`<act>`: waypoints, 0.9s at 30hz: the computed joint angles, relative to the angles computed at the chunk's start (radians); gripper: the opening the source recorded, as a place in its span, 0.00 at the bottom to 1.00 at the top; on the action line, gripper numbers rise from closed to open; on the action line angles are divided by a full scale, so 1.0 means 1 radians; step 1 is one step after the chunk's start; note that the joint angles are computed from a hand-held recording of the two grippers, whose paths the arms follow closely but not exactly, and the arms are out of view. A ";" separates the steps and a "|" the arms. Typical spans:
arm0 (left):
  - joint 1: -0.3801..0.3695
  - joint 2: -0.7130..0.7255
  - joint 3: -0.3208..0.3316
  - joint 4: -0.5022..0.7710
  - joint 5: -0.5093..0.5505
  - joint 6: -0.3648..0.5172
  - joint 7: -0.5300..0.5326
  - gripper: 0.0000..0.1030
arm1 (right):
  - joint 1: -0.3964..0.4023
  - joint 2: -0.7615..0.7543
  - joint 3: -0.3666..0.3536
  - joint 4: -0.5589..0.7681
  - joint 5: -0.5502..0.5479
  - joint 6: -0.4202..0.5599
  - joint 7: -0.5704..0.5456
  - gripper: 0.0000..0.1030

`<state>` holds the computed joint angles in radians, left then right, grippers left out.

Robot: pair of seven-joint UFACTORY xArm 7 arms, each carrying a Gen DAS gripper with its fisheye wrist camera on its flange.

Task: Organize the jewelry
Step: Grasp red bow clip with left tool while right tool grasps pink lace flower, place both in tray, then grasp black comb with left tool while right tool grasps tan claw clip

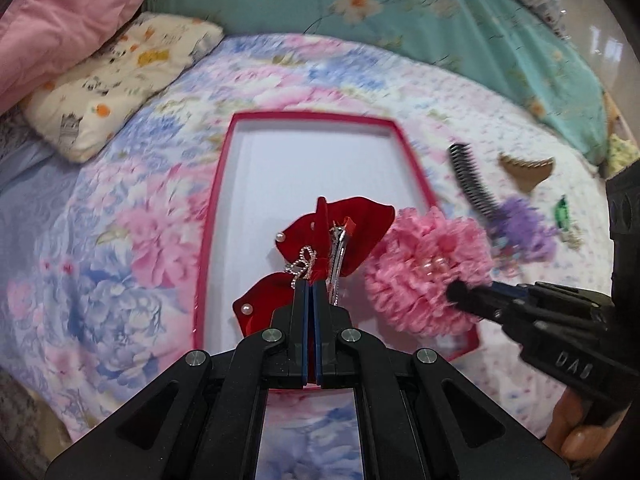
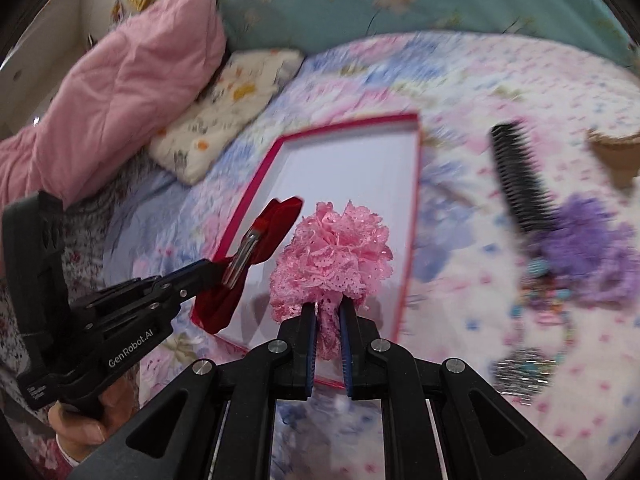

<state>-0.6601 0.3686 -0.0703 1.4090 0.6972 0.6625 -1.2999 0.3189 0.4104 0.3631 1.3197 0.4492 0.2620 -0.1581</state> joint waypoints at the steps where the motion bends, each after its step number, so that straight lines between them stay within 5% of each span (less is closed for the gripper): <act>1: 0.003 0.005 -0.002 -0.002 -0.008 0.002 0.002 0.01 | 0.016 0.016 -0.014 0.016 -0.019 0.013 0.015 0.09; 8: 0.018 0.042 -0.001 -0.001 -0.074 0.004 0.034 0.01 | 0.034 0.079 -0.036 0.070 -0.077 0.068 0.062 0.12; 11: 0.007 0.050 0.005 0.013 -0.076 0.028 0.041 0.02 | 0.012 0.078 -0.020 0.066 -0.061 0.078 0.049 0.19; 14: 0.001 0.062 0.006 0.033 -0.084 0.055 0.053 0.06 | 0.015 0.081 -0.027 0.075 -0.059 0.087 0.056 0.38; 17: -0.004 0.063 0.007 0.039 -0.089 0.069 0.054 0.21 | 0.004 0.058 -0.015 0.046 -0.044 0.067 0.038 0.44; 19: -0.011 0.059 0.009 0.040 -0.083 0.078 0.047 0.43 | 0.001 0.038 -0.013 0.025 -0.036 0.054 0.031 0.44; 21: -0.018 0.054 0.011 0.043 -0.071 0.089 0.039 0.54 | -0.013 0.005 -0.004 -0.011 -0.017 0.033 0.014 0.44; 27: -0.035 0.043 0.005 0.065 -0.040 0.135 0.014 0.72 | -0.044 -0.074 0.008 -0.097 0.050 -0.021 -0.027 0.52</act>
<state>-0.6950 0.4119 -0.0649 1.4738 0.6575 0.7978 -1.2862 0.2746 0.3368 0.3710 1.2231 0.4992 0.2405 -0.1846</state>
